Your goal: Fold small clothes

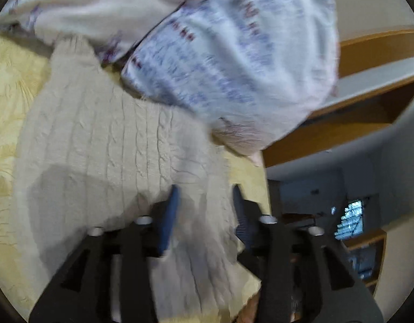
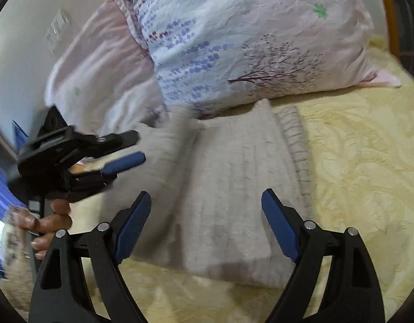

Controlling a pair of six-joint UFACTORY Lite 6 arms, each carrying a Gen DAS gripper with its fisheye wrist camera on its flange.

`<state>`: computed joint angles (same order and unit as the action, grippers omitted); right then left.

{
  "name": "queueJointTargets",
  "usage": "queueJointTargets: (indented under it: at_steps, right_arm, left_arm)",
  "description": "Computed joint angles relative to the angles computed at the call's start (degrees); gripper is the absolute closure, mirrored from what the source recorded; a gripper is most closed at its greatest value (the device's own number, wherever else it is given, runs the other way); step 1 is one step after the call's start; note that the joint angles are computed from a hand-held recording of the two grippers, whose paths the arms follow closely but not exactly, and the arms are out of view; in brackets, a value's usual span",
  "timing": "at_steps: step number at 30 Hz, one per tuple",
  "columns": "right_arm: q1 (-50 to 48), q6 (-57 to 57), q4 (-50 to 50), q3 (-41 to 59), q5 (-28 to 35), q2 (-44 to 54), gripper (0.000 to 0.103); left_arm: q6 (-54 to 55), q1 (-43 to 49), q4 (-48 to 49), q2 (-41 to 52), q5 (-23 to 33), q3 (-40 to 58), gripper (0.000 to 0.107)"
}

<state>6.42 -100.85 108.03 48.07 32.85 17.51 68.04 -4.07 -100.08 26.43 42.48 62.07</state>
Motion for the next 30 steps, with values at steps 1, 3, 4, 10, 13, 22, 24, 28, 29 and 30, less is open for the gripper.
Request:
queueJointTargets:
  at_steps: [1, 3, 4, 10, 13, 22, 24, 28, 29, 30]
  right_arm:
    - [-1.51, 3.71, -3.22, 1.34, 4.01, 1.25, 0.019]
    - [-3.19, 10.05, -8.17, 5.25, 10.06, 4.67, 0.024]
    - [-3.12, 12.2, -9.64, 6.8, 11.13, 5.79, 0.028]
    - [0.94, 27.67, -19.21, 20.08, 11.53, 16.35, 0.04]
    - [2.27, 33.92, -23.05, 25.65, 12.42, 21.8, 0.045]
    - [1.98, 37.0, -18.9, 33.94, 20.19, 31.08, 0.061]
    - [2.46, 37.41, -17.9, 35.76, 19.32, 32.33, 0.073]
    - [4.17, 33.86, -16.12, 34.68, 14.17, 30.65, 0.085]
    - [4.95, 31.47, -15.06, 33.06, 12.06, 28.7, 0.085]
    - [5.15, 29.66, -14.38, 31.37, 10.79, 26.77, 0.085]
  left_arm:
    - [1.44, 0.81, 0.53, -3.25, -1.39, -2.46, 0.051]
    - [4.42, 2.53, 2.35, -9.56, -5.89, -6.86, 0.047]
    - [4.29, 3.13, 4.22, -11.92, -9.36, -8.23, 0.043]
    - [-3.51, 5.78, 19.18, -13.56, -23.34, -10.34, 0.037]
    - [-2.81, 7.83, 19.88, -9.73, -21.41, -9.44, 0.035]
    - [6.14, 8.9, 10.8, -5.84, -17.07, -9.68, 0.029]
    - [5.2, 8.63, 11.02, -5.68, -16.19, -9.66, 0.028]
    - [2.77, 8.53, 11.3, -4.53, -13.68, -8.68, 0.027]
    - [2.21, 8.8, 11.76, -4.54, -12.84, -8.56, 0.027]
    - [2.25, 9.0, 11.79, -4.94, -12.05, -8.74, 0.027]
